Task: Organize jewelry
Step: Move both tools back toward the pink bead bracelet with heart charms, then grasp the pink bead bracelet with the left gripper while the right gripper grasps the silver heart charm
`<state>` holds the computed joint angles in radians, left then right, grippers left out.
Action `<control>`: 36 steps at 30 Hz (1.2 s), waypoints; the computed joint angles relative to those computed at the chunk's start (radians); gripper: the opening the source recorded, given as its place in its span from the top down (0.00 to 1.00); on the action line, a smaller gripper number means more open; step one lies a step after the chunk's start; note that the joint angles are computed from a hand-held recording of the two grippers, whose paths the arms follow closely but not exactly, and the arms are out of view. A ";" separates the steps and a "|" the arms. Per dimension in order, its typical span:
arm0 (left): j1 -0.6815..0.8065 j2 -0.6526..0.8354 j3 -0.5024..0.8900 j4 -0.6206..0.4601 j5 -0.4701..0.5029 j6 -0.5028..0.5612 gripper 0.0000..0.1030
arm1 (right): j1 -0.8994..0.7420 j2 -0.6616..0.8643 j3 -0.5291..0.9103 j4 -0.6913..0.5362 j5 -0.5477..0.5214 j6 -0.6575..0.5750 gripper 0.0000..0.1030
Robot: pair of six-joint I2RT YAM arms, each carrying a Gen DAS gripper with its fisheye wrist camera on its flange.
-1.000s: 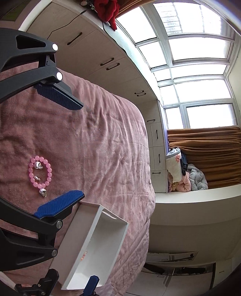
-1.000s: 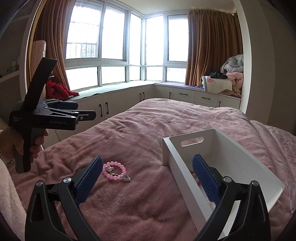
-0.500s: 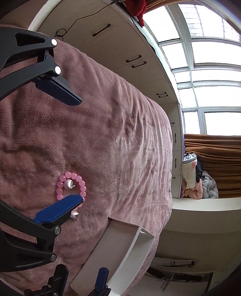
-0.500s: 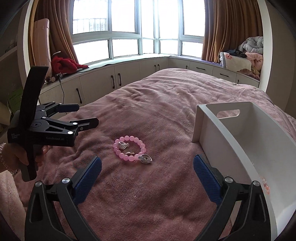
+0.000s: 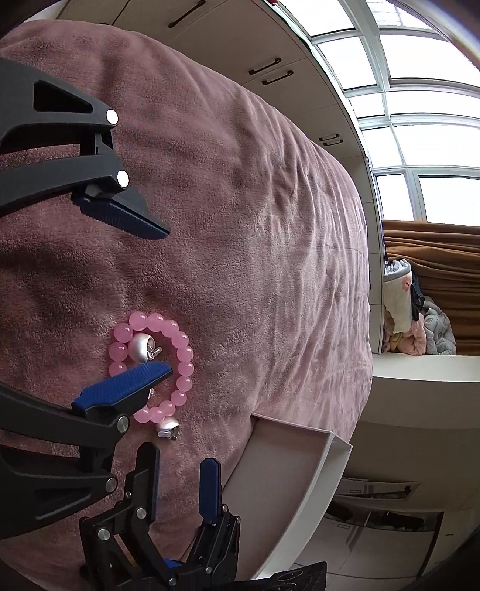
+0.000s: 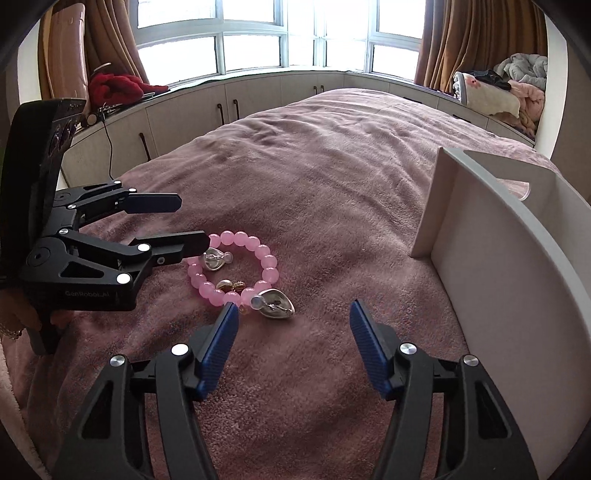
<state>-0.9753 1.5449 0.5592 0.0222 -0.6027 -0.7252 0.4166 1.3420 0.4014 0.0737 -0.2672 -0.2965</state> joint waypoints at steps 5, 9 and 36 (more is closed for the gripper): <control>0.040 0.001 -0.037 0.097 0.084 0.029 0.52 | -0.006 0.073 0.022 0.023 -0.020 -0.014 0.48; 0.059 0.008 -0.056 0.165 0.151 0.045 0.77 | -0.013 0.119 0.044 0.024 -0.039 -0.016 0.53; 0.065 0.020 -0.042 0.113 0.195 -0.038 0.84 | -0.009 0.107 0.039 0.011 -0.076 -0.045 0.76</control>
<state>-0.9104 1.5644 0.5168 0.1353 -0.4076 -0.7634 0.4071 1.4487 0.4406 0.0849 -0.3437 -0.3418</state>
